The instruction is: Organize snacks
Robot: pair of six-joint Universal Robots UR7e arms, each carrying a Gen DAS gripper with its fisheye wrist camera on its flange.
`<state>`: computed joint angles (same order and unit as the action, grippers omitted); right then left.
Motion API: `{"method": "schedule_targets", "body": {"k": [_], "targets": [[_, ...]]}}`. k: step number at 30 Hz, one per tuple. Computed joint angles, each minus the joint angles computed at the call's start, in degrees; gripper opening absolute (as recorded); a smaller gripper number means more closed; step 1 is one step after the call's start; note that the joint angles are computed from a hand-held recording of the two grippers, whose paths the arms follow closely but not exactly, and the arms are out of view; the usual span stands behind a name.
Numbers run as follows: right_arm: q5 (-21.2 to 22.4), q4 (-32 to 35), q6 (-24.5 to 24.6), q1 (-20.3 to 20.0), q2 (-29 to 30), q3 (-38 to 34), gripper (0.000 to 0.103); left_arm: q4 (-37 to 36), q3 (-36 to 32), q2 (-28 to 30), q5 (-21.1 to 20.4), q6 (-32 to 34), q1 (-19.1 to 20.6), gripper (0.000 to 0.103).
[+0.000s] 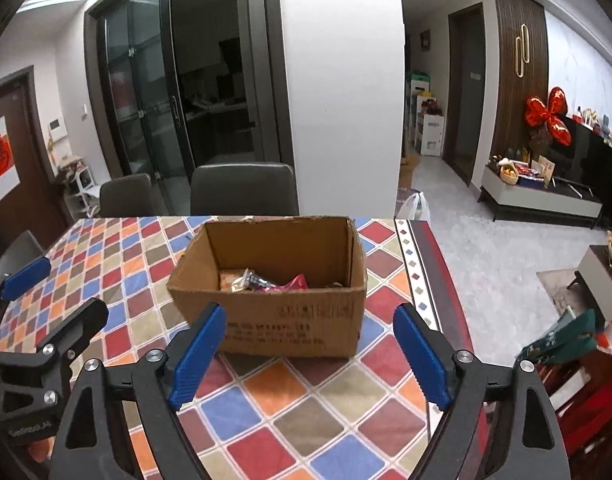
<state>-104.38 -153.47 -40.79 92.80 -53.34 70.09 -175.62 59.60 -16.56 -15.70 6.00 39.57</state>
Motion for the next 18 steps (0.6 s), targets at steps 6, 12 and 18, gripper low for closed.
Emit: {"method": "schedule_targets", "body": {"k": [6, 12, 18], "targets": [[2.7, -6.8, -0.5, -1.4, -5.2, 9.5, 0.093, -8.1, 6.2, -0.7, 1.0, 2.1, -1.8, 0.103], [5.9, -13.0, -3.0, -3.1, -9.4, 17.9, 0.094, -9.8, 13.0, -2.5, 0.6, -2.7, -2.9, 0.103], [8.0, -19.4, -5.2, -4.4, -12.2, 24.2, 0.098, -5.7, 18.5, -4.7, 0.7, -11.7, -3.8, 0.103]]}}
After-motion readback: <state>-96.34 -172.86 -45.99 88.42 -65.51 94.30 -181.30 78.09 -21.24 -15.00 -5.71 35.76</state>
